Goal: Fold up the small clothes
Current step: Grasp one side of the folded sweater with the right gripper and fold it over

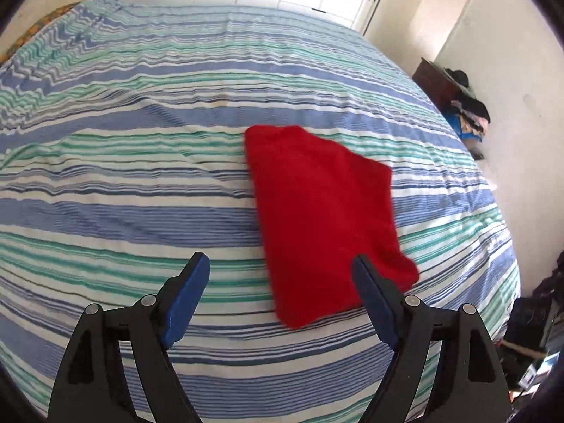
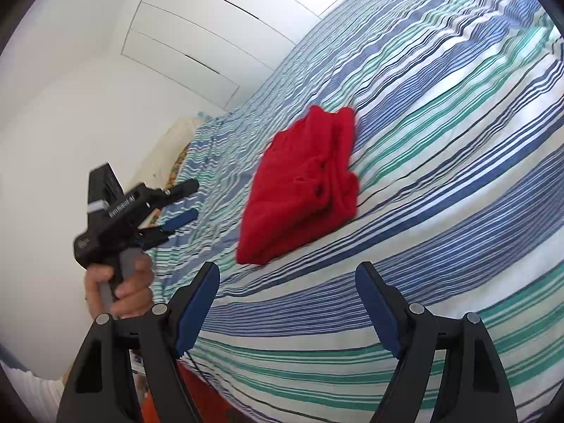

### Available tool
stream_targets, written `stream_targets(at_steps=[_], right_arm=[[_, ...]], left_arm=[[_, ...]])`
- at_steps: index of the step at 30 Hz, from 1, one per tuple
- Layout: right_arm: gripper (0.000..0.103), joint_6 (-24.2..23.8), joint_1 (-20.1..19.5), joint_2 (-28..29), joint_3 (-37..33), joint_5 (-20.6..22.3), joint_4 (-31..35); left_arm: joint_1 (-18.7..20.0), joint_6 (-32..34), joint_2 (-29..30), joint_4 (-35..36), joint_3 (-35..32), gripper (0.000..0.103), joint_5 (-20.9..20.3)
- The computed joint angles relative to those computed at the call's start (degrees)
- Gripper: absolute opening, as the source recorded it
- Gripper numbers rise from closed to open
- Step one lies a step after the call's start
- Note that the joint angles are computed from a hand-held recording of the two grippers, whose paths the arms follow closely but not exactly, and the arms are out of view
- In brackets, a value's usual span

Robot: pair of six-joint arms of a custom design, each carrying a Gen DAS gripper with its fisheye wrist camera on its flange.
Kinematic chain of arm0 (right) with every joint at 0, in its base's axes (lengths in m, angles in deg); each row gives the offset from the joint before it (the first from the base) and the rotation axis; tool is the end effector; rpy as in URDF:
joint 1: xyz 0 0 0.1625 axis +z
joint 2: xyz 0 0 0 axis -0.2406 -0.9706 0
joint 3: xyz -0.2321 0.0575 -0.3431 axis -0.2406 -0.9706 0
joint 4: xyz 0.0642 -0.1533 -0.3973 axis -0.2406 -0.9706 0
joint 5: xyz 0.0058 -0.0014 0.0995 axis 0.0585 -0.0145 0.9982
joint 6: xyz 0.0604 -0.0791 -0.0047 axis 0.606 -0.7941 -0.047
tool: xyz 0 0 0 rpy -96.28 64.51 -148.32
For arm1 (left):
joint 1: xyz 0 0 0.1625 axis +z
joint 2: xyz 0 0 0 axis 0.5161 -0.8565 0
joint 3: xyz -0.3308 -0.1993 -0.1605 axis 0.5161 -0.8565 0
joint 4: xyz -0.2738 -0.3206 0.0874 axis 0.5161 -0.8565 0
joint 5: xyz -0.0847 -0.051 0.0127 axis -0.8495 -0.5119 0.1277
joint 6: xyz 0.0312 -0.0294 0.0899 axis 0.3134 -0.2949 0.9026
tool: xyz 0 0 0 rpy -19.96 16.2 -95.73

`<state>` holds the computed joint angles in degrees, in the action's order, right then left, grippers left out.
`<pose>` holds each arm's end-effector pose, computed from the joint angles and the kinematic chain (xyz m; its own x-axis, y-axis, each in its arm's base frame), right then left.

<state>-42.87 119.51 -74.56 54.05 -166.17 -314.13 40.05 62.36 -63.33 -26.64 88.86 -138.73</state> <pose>0.2391 -0.5165 -0.0465 -0.9353 0.2662 -0.2331 0.3055 0.2751 -0.9116 -0.1146 -0.8359 0.2623 -0.6361 0.7017 -0.3208 0.7372 0.6755 0.0158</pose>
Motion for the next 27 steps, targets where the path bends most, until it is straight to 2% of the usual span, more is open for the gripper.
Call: stream_targets(at_steps=[1, 4, 8, 10, 12, 13, 14, 15, 16, 19, 21, 24, 25, 27], right_arm=[[0.080, 1.53, -1.69, -0.03, -0.30, 5.69, -0.62], [0.078, 8.66, -5.74, -0.50, -2.11, 13.42, 1.77], [0.073, 13.63, -8.86, -0.91, -4.65, 14.90, 5.35], [0.073, 17.34, -9.20, -1.24, -5.33, 12.61, 8.47], [0.072, 19.61, -9.23, -0.76, -6.24, 10.87, 8.48], [0.067, 19.93, -9.21, -0.41, -6.90, 10.41, 8.20], [0.056, 19.52, -9.34, -0.20, -7.52, 10.67, 7.92], [0.017, 18.14, -9.31, -0.39, -8.00, 10.95, 8.72], [0.007, 16.25, -8.53, -1.29, -8.26, 8.84, 11.66], [0.007, 8.92, -5.01, -2.85, -8.53, 2.42, 13.59], [0.007, 6.44, -3.54, -3.67, -7.98, -2.41, 15.38], [0.007, 11.07, -5.12, -4.66, -6.57, -4.49, 23.30], [0.008, 12.13, -5.68, -4.51, -6.25, -4.25, 23.99], [0.011, 11.35, -6.17, -4.61, -5.58, -3.08, 22.67]], left_arm=[[1.02, 0.00, -0.21, 0.88, -0.43, 0.083, 1.27], [3.01, 1.60, -2.37, -0.24, 2.57, 0.082, 3.86], [2.63, 7.54, -7.28, -9.30, 14.32, 0.082, 5.44], [2.08, 11.08, -8.22, -12.45, 17.75, 0.082, 5.86], [1.53, 14.11, -8.22, -14.54, 19.30, 0.082, 6.23], [1.12, 14.68, -8.15, -15.31, 20.05, 0.082, 6.54], [0.80, 14.50, -7.88, -15.48, 20.15, 0.082, 6.91], [0.58, 13.68, -7.59, -14.93, 19.91, 0.082, 6.94], [0.47, 12.63, -7.40, -13.88, 19.36, 0.082, 6.59], [0.55, 10.82, -8.03, -12.23, 18.66, 0.082, 4.52], [0.46, 10.45, -8.08, -11.88, 18.46, 0.082, 3.81], [-0.38, 9.90, -7.12, -12.55, 17.94, 0.082, 3.99], [-0.72, 9.21, -6.61, -12.87, 17.41, 0.082, 3.48], [-1.18, 7.70, -5.32, -13.89, 16.07, 0.082, 1.53]])
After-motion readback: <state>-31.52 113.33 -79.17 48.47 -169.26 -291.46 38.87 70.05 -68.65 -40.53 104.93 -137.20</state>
